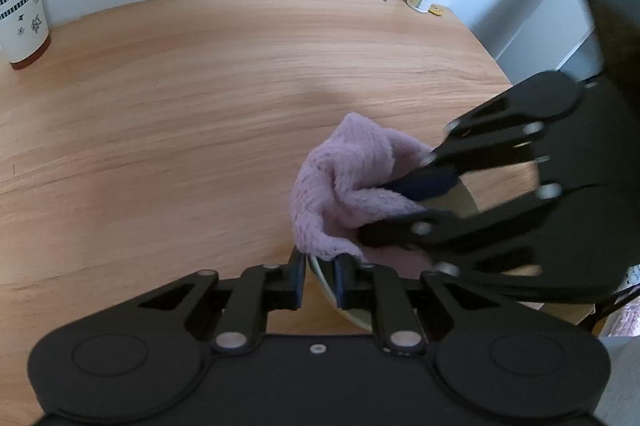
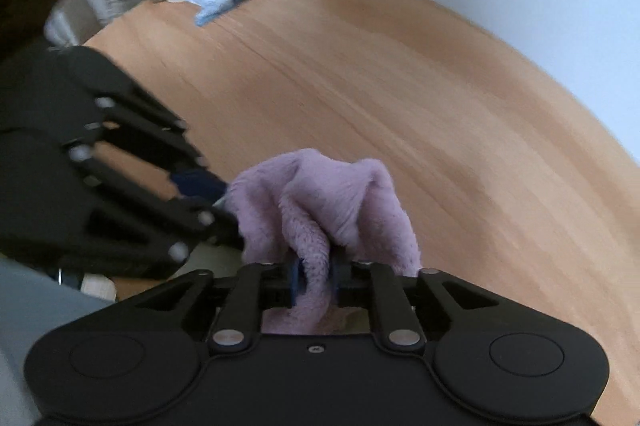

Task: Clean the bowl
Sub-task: 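Lift the pink cloth with the right tool while the left tool grips the bowl rim, then lower the pink cloth into the bowl with the right tool while the left tool holds the rim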

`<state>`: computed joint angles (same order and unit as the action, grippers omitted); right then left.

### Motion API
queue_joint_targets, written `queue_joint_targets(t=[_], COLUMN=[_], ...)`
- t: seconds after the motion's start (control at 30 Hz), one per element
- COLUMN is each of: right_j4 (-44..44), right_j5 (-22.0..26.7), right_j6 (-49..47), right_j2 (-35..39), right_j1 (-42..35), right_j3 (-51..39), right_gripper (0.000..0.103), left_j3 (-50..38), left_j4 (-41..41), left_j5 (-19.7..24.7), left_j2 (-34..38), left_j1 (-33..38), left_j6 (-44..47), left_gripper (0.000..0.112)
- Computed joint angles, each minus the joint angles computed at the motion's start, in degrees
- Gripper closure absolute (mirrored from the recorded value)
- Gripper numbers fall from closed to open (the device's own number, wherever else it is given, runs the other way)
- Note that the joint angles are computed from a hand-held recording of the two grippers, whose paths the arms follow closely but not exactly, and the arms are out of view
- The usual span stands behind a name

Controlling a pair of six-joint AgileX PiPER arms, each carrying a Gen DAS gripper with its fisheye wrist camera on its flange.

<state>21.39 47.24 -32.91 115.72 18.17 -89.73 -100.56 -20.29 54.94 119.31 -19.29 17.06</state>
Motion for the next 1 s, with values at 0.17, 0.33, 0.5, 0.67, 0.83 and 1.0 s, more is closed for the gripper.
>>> queue_joint_targets(t=[0.17, 0.33, 0.5, 0.67, 0.83, 1.0], right_j4=[5.8, 13.0, 15.0, 17.4, 18.8, 19.9], right_j5=[-0.3, 1.5, 10.3, 11.0, 8.8, 7.5], right_j6=[-9.4, -15.1, -11.4, -11.5, -12.7, -16.7], right_j2=[-5.0, -2.3, 7.2, 9.5, 4.9, -0.5], right_j1=[-4.3, -8.0, -8.7, -8.2, -8.4, -7.9], right_j3=[3.1, -0.8, -12.7, -14.1, -8.8, -2.8], right_gripper=[0.049, 0.048, 0.049, 0.081, 0.088, 0.088], left_j3=[-1.3, -2.1, -3.2, -3.9, -4.5, -4.7], left_j4=[0.5, 0.7, 0.6, 1.4, 0.8, -0.2], left_j5=[0.8, 1.7, 2.7, 2.9, 3.1, 2.9], left_j2=[0.7, 1.1, 1.8, 2.1, 2.5, 2.9], left_j1=[-0.2, -0.1, 0.1, -0.1, 0.2, 0.4], left_j6=[-0.1, 0.7, 0.3, -1.0, -2.2, -2.1], left_gripper=[0.099, 0.099, 0.099, 0.099, 0.099, 0.100])
